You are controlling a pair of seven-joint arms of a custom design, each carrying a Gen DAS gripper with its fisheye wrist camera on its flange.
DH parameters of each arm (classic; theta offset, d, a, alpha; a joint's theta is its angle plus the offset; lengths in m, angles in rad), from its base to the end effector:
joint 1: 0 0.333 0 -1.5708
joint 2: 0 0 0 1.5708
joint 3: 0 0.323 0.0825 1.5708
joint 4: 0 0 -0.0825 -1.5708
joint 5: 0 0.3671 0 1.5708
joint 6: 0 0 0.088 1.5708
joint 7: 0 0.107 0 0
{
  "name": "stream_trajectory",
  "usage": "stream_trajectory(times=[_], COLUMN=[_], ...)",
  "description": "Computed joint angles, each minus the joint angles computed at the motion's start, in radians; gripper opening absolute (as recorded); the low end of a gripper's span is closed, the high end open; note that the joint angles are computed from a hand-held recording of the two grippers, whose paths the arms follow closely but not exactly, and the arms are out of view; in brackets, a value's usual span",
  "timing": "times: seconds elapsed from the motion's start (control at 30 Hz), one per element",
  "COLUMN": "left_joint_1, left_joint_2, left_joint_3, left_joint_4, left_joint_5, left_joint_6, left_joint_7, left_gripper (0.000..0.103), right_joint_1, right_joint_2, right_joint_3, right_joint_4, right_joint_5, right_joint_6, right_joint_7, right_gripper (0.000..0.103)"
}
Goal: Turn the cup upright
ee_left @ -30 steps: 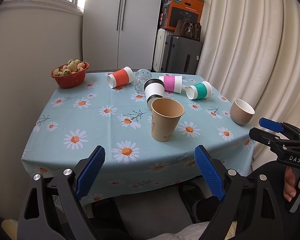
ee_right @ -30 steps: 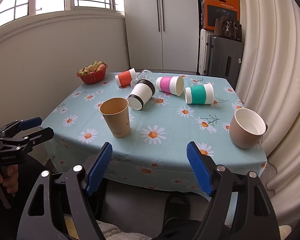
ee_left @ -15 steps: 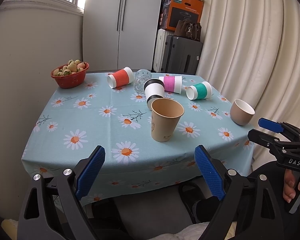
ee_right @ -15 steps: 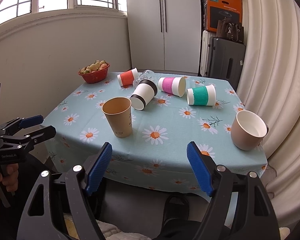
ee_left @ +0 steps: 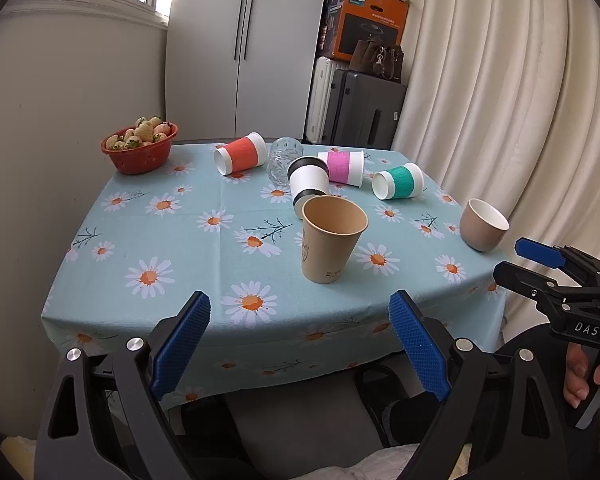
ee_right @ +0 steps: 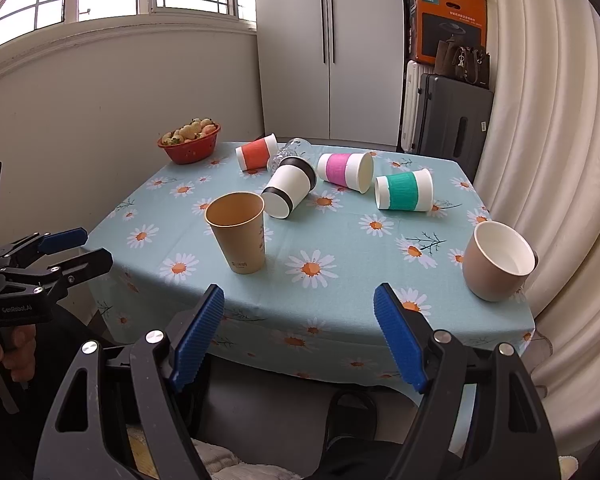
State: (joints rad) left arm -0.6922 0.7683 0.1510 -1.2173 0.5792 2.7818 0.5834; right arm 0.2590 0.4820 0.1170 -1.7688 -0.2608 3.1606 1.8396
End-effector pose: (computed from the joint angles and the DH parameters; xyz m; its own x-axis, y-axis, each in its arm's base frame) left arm 0.6389 -0.4618 0.4183 -0.1566 -0.9813 0.1123 -0.6290 0.0114 -0.7773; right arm 0.6446 0.2645 0.4188 0.3532 -0.9334 -0.0635 -0.5904 -0.1697 -0.7891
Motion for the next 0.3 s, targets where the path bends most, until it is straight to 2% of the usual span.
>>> stream_trajectory(times=[0.1,0.2,0.3], left_joint_1=[0.003,0.029,0.014], left_joint_2=[0.000,0.005,0.007], left_joint_3=[-0.004,-0.043,-0.023], left_joint_4=[0.000,0.006,0.008], left_joint_5=[-0.001,-0.034,-0.036], left_joint_6=[0.003,0.007,0.003], left_joint_7=[0.005,0.053,0.055], left_gripper=[0.089,0.089,0.089], right_joint_1=[0.002,-0.014,0.000], right_joint_2=[0.000,0.001,0.007], right_joint_3=[-0.001,0.018,0.004], right_joint_4=[0.000,-0.001,0.007], right_joint_5=[0.001,0.003,0.001], right_joint_6=[0.000,0.007,0.002], right_joint_7=[0.000,-0.011,-0.009], right_gripper=[0.077,0.077,0.079])
